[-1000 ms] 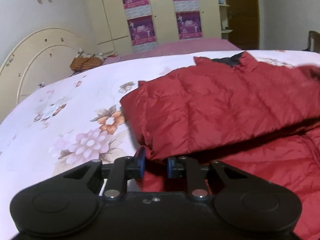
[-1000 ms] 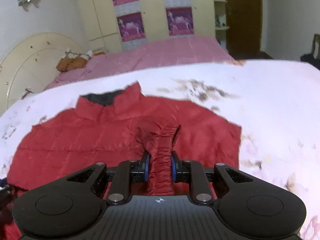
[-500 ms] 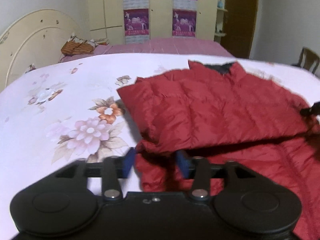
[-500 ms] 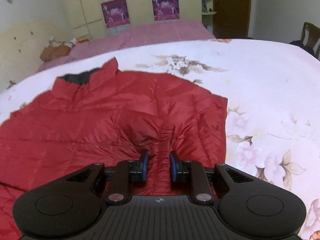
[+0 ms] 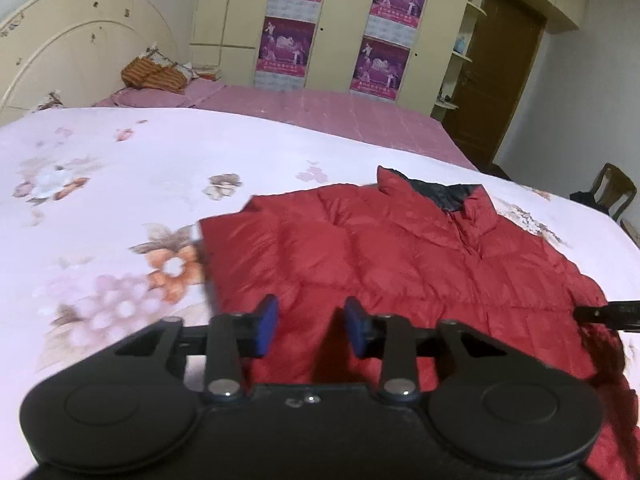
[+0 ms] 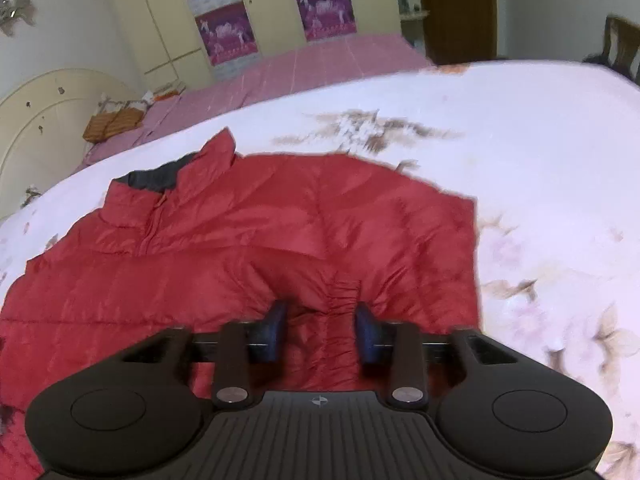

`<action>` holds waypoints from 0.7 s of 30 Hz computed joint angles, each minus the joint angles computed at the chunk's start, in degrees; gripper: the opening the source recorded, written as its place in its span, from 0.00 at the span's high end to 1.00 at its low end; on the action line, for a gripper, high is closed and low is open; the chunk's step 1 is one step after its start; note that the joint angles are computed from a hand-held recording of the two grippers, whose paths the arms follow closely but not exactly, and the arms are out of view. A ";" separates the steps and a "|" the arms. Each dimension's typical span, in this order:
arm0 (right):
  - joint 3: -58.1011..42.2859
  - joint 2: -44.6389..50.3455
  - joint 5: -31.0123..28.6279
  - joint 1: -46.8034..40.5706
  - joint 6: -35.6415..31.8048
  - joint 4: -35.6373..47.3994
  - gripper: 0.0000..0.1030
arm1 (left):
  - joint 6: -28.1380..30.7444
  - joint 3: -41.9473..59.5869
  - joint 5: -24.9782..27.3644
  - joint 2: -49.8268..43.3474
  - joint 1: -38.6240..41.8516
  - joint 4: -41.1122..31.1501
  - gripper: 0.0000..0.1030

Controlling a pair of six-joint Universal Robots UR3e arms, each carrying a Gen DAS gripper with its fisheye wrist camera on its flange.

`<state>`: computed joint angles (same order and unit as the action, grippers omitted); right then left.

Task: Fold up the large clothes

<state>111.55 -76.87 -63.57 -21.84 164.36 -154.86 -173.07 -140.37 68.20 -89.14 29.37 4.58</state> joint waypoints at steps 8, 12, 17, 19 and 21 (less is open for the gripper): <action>0.81 1.96 -4.82 2.07 -1.03 -9.91 0.79 | -2.61 9.05 7.03 -14.10 -8.32 6.43 0.72; -0.76 4.60 -7.23 2.66 -1.98 -8.09 0.79 | -2.36 10.71 9.30 -17.70 -9.54 7.27 0.72; 3.82 0.41 -7.10 1.36 0.17 -18.04 0.46 | -2.55 10.19 9.49 -13.88 -9.30 4.77 0.74; 3.92 -0.42 -5.44 1.24 1.06 -18.99 0.46 | -2.90 10.55 9.86 -13.58 -9.65 4.86 0.74; 2.42 0.12 -3.92 2.14 1.65 -18.47 0.46 | -2.93 12.45 11.42 -14.67 -10.84 3.61 0.74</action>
<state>113.97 -76.75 -67.49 -19.70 166.01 -173.32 -176.00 -127.92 79.62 -103.82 18.53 8.19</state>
